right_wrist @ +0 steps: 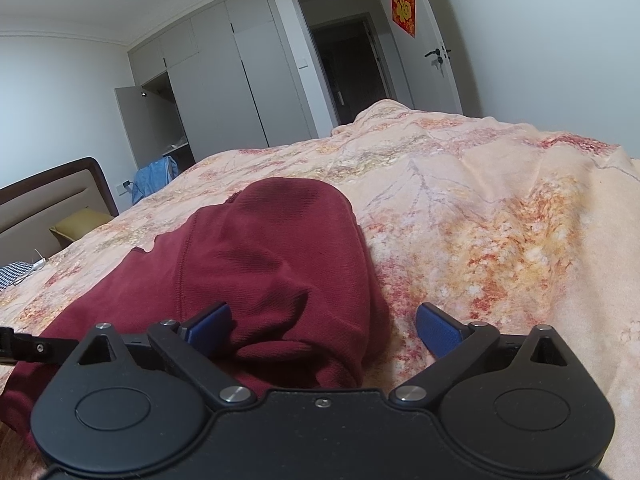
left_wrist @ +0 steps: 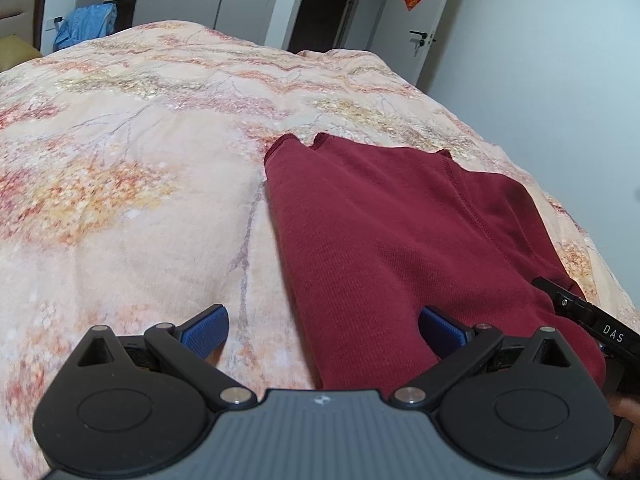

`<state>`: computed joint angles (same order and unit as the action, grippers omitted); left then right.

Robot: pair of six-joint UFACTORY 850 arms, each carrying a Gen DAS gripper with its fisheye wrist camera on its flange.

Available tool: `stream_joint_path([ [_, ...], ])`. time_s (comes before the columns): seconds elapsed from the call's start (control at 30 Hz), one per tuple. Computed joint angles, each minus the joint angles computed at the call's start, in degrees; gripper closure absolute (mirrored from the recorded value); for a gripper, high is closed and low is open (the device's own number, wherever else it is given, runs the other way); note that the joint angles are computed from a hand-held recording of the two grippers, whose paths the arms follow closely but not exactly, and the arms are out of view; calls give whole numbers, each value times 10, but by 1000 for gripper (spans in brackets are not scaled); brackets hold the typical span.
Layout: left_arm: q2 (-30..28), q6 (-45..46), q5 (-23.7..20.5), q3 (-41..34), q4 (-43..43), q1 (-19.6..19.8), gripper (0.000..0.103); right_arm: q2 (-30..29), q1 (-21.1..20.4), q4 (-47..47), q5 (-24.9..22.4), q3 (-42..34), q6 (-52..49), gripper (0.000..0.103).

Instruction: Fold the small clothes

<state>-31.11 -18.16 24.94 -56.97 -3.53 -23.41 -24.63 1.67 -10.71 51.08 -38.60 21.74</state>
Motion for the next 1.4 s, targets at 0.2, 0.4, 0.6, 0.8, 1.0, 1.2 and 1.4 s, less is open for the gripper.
stream_joint_path([
  [0.2, -8, -38, -10, -15, 44, 7, 0, -3, -7, -32, 12, 0, 16, 16],
  [0.4, -11, -69, -34, -30, 84, 11, 0, -19, -67, -237, 10, -44, 208, 9],
  [0.6, -16, -96, -31, -33, 114, 16, 0, -39, -81, -326, -29, -102, 290, 22],
  [0.8, -21, -95, -30, -39, 120, 16, 0, -38, -57, -242, -35, -84, 194, 29],
  [1.0, -26, -84, -29, -45, 106, 14, 0, -36, -51, -203, -24, -71, 153, 31],
  [1.2, -31, -191, -58, -69, 193, 23, 1, -5, -32, -157, -56, -61, 87, 62],
  [1.4, -28, -227, -39, -71, 251, 28, 24, 33, -14, -132, -62, -47, 18, 79],
])
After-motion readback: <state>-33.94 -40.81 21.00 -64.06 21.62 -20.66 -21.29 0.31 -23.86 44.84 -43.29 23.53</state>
